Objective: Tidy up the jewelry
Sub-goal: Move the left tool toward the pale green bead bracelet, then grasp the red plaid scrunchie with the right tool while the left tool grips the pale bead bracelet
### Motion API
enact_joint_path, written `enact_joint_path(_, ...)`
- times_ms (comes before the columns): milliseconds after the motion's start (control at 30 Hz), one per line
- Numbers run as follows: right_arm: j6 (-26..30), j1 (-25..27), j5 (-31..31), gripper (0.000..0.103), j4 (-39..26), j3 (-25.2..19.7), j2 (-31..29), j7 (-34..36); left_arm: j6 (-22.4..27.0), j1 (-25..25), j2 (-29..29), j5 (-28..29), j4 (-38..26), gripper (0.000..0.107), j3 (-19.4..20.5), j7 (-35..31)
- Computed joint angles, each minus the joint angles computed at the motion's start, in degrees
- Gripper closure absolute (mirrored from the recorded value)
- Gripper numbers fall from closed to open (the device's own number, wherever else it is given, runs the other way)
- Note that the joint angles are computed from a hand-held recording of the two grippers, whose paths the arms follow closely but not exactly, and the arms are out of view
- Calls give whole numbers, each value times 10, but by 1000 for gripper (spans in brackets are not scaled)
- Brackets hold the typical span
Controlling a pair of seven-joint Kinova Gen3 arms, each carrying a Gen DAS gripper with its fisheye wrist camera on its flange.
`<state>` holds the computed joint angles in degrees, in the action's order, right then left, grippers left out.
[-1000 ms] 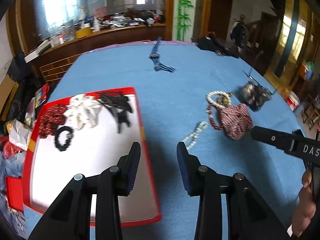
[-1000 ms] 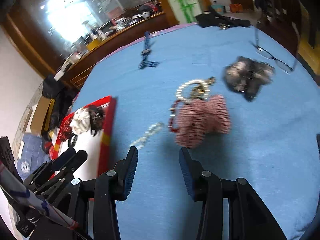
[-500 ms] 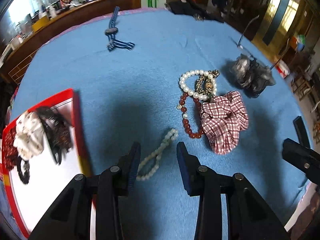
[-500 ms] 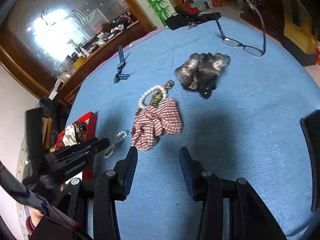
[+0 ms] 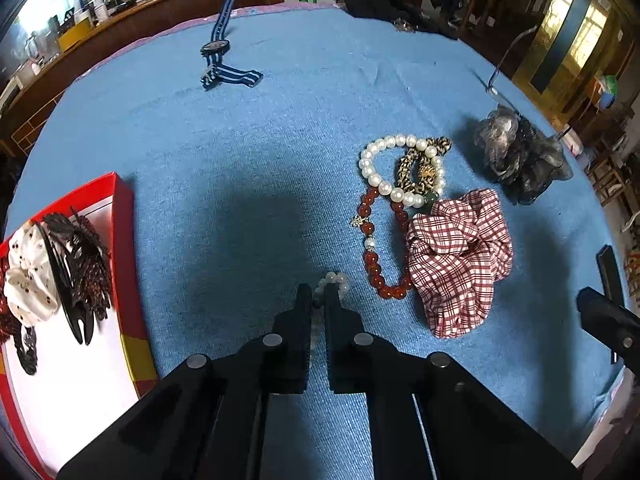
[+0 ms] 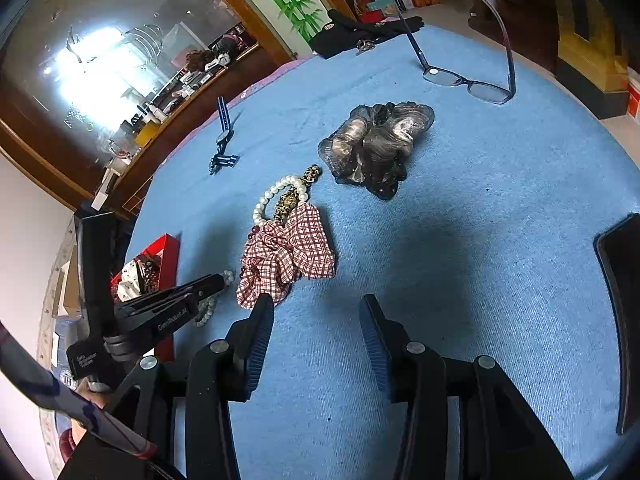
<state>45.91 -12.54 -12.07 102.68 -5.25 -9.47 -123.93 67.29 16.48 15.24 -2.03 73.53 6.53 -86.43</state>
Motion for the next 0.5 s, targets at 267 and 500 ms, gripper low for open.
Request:
enact_joint_path(267, 17, -6, 8, 44, -58, -1, 61, 7, -32, -37, -56, 56, 39, 102, 1, -34)
enact_joint_path(500, 51, -26, 53, 27, -127, -10, 132, 4, -50, -56, -104, 84, 65, 102, -1, -51)
